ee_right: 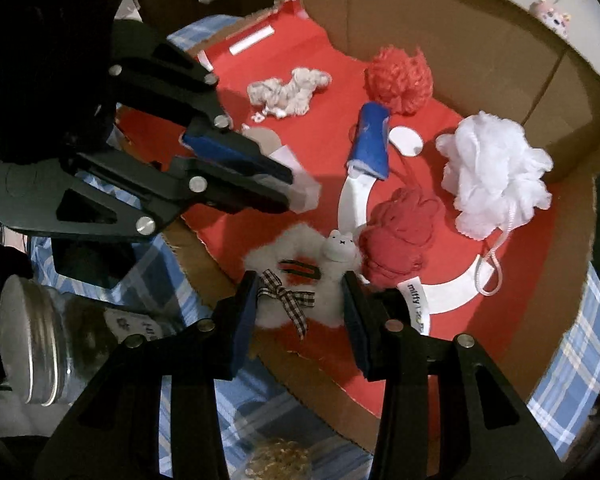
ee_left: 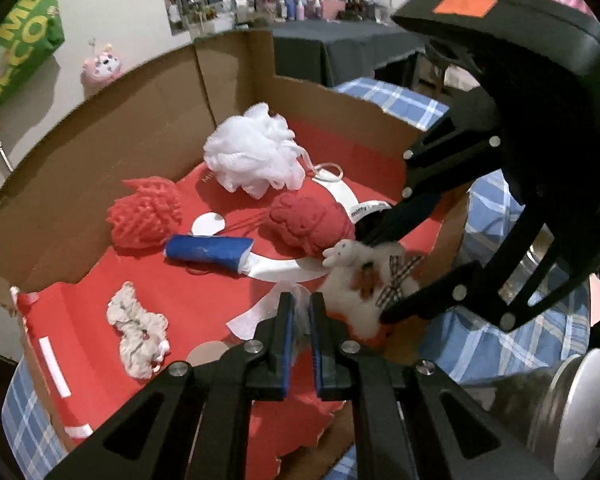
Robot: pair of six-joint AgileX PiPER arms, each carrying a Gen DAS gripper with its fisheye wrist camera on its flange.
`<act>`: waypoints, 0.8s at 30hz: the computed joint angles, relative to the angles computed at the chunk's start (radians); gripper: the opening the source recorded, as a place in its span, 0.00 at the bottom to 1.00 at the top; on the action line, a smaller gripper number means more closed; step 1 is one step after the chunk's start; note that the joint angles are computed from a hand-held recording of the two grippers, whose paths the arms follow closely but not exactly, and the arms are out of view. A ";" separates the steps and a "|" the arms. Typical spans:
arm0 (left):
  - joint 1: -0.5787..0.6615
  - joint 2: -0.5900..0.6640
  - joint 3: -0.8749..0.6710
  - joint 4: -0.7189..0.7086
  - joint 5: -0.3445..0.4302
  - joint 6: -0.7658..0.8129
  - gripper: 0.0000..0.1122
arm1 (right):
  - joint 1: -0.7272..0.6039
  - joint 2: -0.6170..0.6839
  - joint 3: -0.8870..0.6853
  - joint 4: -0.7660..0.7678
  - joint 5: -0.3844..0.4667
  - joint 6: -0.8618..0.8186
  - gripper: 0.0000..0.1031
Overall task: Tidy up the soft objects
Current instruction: 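Lower the lamb and tissue into the box and open both grippers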
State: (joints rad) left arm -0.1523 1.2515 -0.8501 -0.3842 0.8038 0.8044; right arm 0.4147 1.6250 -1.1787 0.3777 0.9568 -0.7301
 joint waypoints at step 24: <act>0.040 0.084 -0.040 -0.045 0.035 0.008 0.41 | -0.032 0.127 -0.112 0.018 0.075 0.087 0.51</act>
State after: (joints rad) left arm -0.1127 1.3351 -0.8899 -0.4290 0.8393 0.8123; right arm 0.3827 1.7524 -1.2908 0.3956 1.0320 -0.6434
